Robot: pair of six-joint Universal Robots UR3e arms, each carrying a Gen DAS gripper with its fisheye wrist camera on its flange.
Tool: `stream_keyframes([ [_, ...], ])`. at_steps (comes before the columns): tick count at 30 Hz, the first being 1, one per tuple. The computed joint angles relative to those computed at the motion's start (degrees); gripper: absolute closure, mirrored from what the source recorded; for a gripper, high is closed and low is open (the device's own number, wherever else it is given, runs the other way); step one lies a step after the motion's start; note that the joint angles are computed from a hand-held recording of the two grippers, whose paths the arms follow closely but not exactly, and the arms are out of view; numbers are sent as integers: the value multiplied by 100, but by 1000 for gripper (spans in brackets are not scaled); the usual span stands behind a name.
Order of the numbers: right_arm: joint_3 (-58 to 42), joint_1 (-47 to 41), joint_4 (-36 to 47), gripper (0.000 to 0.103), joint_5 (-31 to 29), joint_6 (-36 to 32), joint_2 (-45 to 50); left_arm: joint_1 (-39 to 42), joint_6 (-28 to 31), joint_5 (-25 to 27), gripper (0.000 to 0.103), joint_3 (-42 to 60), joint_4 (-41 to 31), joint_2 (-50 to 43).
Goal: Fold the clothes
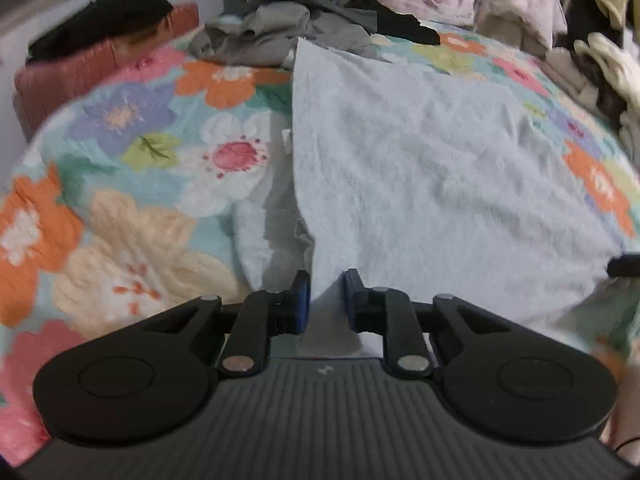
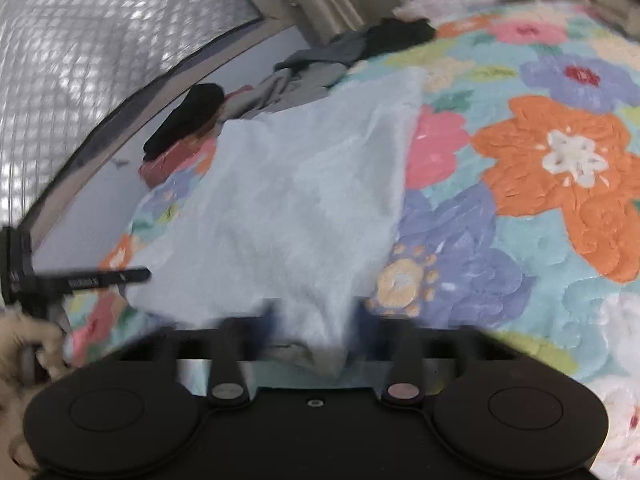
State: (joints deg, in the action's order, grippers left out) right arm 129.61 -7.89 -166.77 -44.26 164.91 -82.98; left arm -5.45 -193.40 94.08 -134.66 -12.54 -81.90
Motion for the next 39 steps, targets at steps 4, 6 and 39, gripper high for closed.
stream_keyframes([
  [4,501,-185,490,80,-174,-458,-557,-36,-184,201,76,113,-151,-71],
  [6,631,-457,868,80,73,-550,-814,-46,-321,388,64,113,-226,-3],
  [39,-794,-148,-365,81,2012,1094,1390,-470,-454,684,64,173,495,-580],
])
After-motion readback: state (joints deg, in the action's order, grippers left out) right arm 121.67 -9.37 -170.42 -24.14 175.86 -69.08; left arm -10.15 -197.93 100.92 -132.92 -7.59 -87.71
